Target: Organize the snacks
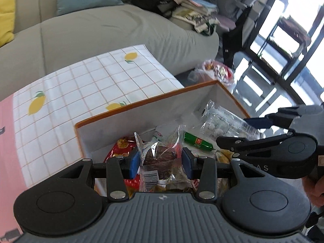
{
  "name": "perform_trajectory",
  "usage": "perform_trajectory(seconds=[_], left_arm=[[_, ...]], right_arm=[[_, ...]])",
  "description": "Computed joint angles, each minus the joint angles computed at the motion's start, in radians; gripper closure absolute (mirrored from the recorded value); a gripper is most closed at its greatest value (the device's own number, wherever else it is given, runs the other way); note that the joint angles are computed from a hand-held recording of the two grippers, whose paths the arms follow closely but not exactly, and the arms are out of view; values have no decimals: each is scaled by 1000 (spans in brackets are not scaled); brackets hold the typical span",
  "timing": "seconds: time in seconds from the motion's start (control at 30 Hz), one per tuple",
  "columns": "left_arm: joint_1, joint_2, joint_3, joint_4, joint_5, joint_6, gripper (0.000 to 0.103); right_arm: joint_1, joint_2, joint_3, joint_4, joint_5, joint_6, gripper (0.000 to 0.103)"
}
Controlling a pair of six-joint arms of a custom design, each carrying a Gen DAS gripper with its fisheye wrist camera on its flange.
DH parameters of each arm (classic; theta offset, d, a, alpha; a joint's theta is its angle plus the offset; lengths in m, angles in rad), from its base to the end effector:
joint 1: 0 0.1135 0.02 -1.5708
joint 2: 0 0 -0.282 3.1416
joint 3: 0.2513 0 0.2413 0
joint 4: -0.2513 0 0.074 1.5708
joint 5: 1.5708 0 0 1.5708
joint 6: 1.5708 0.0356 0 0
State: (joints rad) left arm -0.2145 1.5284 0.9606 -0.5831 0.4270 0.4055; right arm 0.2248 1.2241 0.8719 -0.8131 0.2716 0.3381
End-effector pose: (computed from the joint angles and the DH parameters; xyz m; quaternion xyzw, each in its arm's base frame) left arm 0.2712 -0.0742 0.2230 0.3336 0.8968 -0.1869 0.2225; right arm 0.2039 0.0368 0.2549 0.0822 0.9674 -0.0720 0.2285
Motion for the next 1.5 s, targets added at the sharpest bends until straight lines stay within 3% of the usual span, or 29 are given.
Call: perform_trajectory(seconds=[0.3,0.67,0.8,1.1,1.5], left_arm=[[-120,154,39,78,-130,22,54],[-156,292,117,74,-207,69,53],[-184,301,111,94,-252,71,46],[-184,269,104,94,-246,80,25],[-97,56,89,-21,-174,128,24]], right_arm=[[-94,158,-27,125,11,-167,46],[-176,273,-47,229,-30,-256,45],[-162,298,-37,221,-16,-265,44],[-194,275,-4,179,-91,-216,40],[-101,145,95,-8,-56,-80,21]])
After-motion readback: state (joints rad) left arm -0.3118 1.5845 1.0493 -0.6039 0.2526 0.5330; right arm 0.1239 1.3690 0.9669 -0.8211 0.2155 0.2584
